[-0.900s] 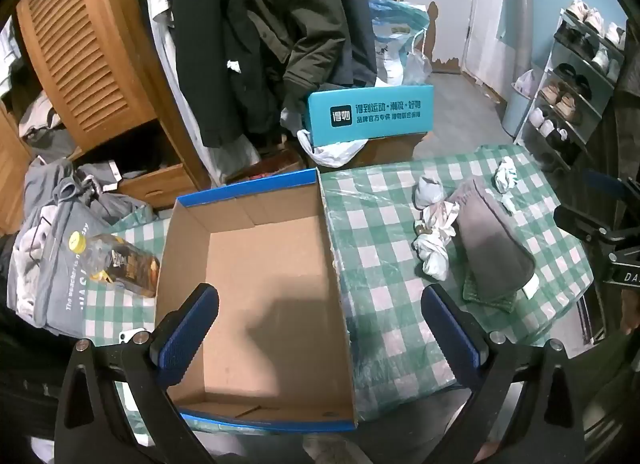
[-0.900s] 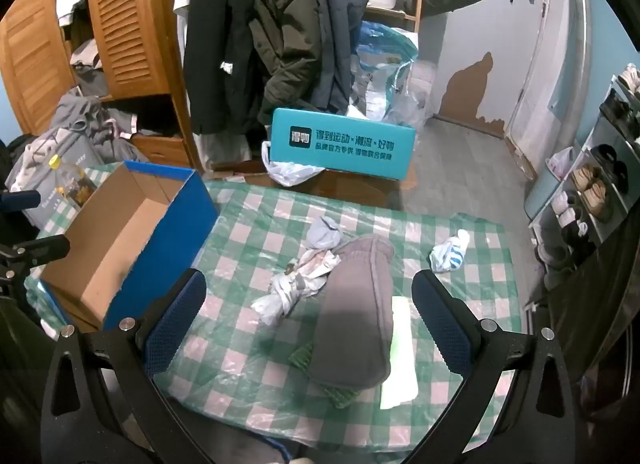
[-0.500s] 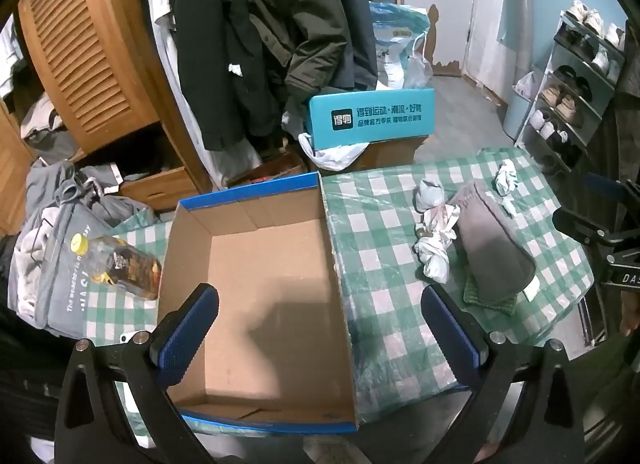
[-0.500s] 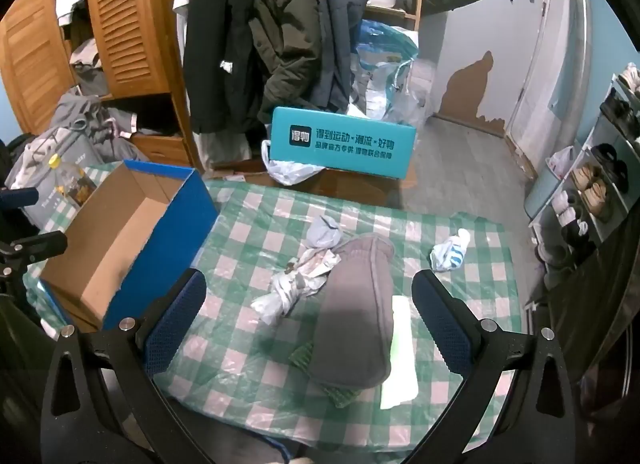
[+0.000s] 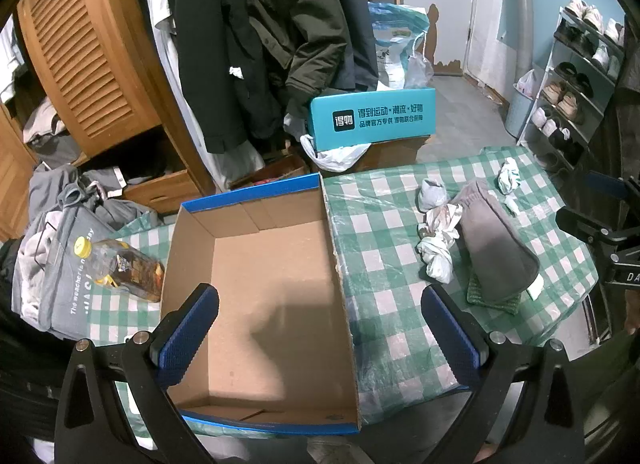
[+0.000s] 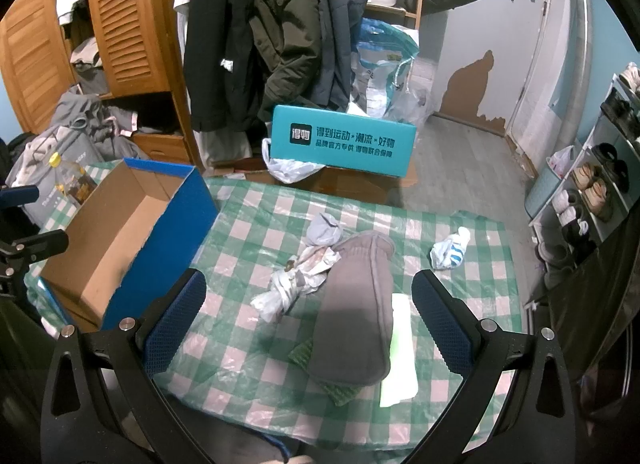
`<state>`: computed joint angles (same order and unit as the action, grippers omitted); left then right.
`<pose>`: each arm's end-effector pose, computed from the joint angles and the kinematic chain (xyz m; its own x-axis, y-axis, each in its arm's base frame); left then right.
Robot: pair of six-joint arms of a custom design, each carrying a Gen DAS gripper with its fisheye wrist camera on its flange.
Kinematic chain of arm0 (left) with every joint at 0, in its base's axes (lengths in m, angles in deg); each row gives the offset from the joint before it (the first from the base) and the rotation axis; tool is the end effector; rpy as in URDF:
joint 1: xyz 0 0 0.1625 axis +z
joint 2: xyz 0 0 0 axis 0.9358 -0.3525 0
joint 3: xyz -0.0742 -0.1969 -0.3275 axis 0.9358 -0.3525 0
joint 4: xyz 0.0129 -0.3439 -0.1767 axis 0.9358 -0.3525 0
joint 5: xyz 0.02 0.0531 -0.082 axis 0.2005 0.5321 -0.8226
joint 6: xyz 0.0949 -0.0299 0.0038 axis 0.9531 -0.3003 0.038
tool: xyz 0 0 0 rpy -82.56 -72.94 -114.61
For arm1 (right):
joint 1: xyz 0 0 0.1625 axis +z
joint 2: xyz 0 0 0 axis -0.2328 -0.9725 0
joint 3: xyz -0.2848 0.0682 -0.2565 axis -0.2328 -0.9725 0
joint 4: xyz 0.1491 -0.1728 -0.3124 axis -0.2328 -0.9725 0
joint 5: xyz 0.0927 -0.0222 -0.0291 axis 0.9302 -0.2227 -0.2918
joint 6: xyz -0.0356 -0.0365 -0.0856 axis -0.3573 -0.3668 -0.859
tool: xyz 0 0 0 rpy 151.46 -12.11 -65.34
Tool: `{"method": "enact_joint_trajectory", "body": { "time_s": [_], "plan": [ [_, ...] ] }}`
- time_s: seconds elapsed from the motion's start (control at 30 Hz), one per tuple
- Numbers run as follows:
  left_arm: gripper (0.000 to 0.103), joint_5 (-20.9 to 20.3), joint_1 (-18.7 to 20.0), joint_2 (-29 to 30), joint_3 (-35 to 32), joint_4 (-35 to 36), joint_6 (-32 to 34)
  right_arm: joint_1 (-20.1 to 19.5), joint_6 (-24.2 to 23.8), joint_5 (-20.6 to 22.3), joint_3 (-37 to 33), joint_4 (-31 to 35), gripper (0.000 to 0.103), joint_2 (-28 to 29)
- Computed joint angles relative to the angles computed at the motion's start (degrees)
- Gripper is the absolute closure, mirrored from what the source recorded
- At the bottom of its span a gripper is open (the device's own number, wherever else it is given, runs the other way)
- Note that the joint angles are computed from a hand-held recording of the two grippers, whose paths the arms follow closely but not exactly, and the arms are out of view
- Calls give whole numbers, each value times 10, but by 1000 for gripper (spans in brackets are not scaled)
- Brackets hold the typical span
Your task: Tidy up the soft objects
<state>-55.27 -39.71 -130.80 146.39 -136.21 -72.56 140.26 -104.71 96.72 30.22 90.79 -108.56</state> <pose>-0.3103 -0.3888 0.1880 -0.3966 0.7616 -0.5125 0.8653 0.4966 0.0683 0.2242 -0.2341 0.2364 -0.6387 0.4569 0.6191 -0.2116 0.6693 -0.7122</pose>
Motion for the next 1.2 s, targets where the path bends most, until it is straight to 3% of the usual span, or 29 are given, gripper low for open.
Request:
{"method": "enact_joint_trajectory", "body": {
  "time_s": [1.2],
  "plan": [
    [1,3,-3,-2,8,-3,-1,1,6,-2,4,1,2,0]
  ]
}}
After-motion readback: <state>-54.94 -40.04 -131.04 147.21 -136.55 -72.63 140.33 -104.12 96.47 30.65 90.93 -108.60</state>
